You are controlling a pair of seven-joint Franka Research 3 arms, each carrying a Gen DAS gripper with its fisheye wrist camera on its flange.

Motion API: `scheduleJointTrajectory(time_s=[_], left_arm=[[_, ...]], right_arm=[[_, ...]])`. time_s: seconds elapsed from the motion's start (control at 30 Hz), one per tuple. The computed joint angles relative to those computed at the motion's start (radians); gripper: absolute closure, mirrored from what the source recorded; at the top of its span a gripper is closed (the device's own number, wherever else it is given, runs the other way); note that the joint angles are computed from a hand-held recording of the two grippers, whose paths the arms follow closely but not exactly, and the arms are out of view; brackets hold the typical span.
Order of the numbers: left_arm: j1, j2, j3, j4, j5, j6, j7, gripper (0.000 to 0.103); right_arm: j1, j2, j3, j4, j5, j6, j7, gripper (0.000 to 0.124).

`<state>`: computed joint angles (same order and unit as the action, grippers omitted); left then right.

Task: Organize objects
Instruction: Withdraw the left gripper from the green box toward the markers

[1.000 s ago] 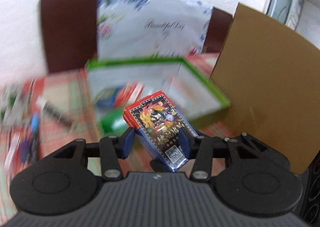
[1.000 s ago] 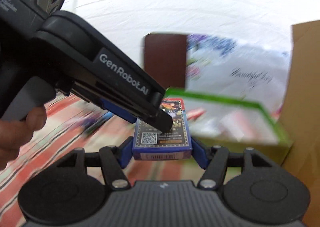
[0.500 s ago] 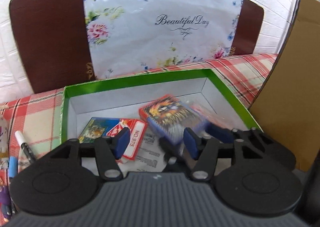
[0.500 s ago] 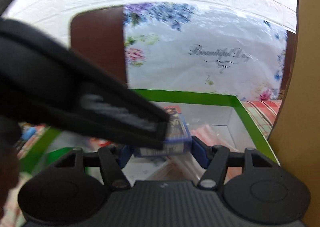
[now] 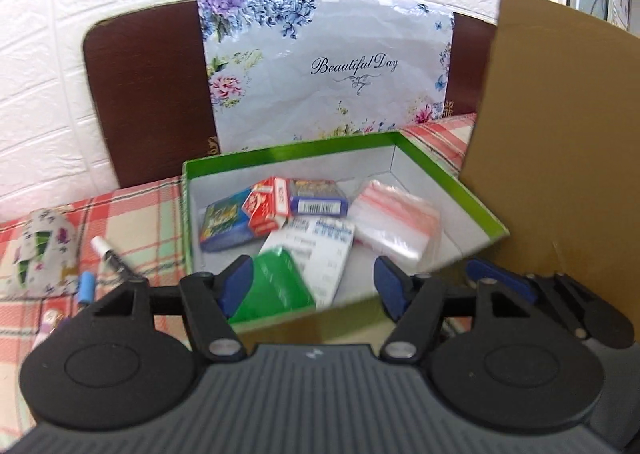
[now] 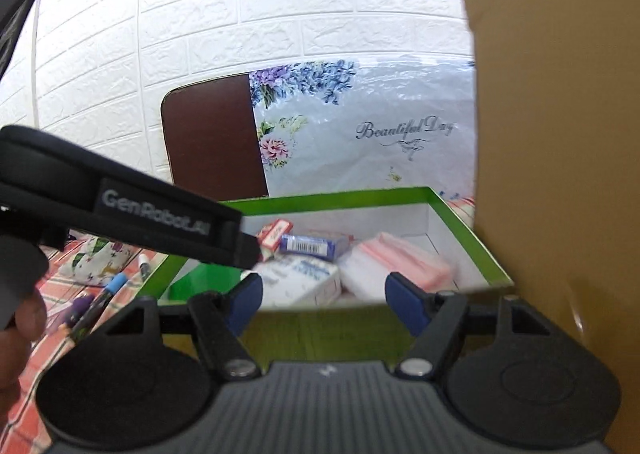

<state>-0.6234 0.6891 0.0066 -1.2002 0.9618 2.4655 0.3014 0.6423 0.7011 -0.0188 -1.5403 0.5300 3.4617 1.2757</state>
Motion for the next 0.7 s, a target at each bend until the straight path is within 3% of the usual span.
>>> scheduleJointTrajectory(time_s=[0.13, 0.27, 0.43, 0.7], left_arm=[[-0.02, -0.065, -0.003, -0.108, 0.037, -0.016, -0.05, 0.035], [-0.022, -0.123, -0.024, -0.205, 0.073, -0.041, -0.112, 0.035], [-0.006, -0.183, -0.062, -0.308, 0.096, -0.096, -0.175, 0.035], [0.048, -0.28, -0.109, -0.471, 0.137, -0.134, -0.303, 0.034]], right_arm=[[0.015, -0.054, -0.005, -0.074, 0.025, -0.026, 0.009, 0.054], [-0.037, -0.095, 0.061, -0.146, -0.009, -0.036, 0.041, 0.054], [-0.044, -0.124, 0.082, -0.203, -0.05, -0.044, 0.06, 0.054], [0.007, -0.133, 0.063, -0.207, -0.105, -0.093, 0.06, 0.054]])
